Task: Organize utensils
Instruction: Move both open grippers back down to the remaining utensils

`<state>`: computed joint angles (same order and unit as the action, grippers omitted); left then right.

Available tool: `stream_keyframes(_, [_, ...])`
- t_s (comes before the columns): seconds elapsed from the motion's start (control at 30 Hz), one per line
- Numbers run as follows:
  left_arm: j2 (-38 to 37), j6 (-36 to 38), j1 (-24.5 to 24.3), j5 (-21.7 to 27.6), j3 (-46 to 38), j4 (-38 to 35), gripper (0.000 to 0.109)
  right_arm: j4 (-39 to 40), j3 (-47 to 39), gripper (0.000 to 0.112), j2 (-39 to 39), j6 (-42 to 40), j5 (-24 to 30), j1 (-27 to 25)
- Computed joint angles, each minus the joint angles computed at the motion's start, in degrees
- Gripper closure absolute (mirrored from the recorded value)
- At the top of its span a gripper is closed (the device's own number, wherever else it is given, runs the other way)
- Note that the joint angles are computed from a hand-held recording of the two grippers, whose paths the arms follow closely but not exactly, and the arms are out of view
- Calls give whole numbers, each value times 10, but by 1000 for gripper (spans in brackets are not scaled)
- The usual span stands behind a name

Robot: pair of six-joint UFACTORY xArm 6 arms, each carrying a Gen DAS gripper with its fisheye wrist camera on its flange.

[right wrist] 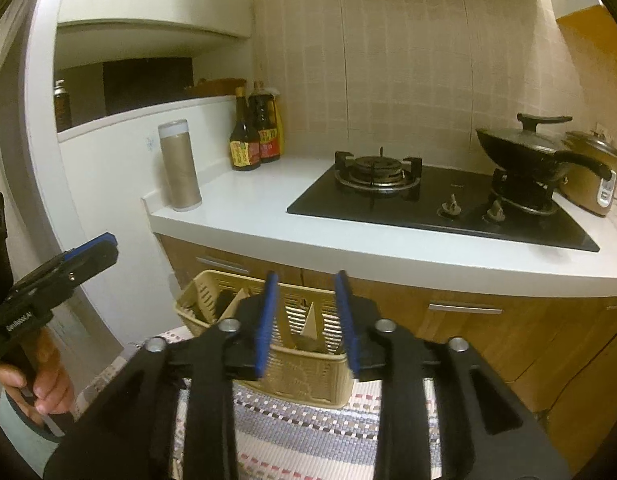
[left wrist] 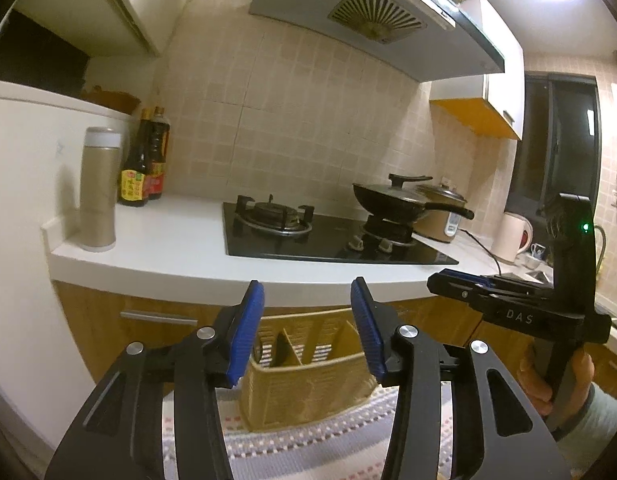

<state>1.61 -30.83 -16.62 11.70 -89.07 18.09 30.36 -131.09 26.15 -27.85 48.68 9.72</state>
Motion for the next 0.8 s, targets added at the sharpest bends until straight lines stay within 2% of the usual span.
stream_keyframes(0.13, [-44,-7,-9,44,32,4,62,5,65,82,-49,-12,-6,3])
stream_keyframes(0.27, [-75,-15,-20,136,52,13,62,-9,94,82,-74,-9,41,6])
stream_keyframes(0.37, [-88,-3,-28,214,65,-12,62,-34,97,82,-77,5,113,8])
stream_keyframes(0.43, [-90,14,-30,275,69,-53,62,-50,93,82,-73,15,173,9])
stream_keyframes(0.6, [-82,53,-28,370,79,-134,62,-76,81,82,-52,44,308,4])
stream_keyframes(0.73, [-79,70,-26,405,93,-170,62,-62,33,82,-4,79,416,-11])
stream_keyframes(0.8, [-80,79,-21,412,102,-195,62,-64,27,82,7,89,443,-14])
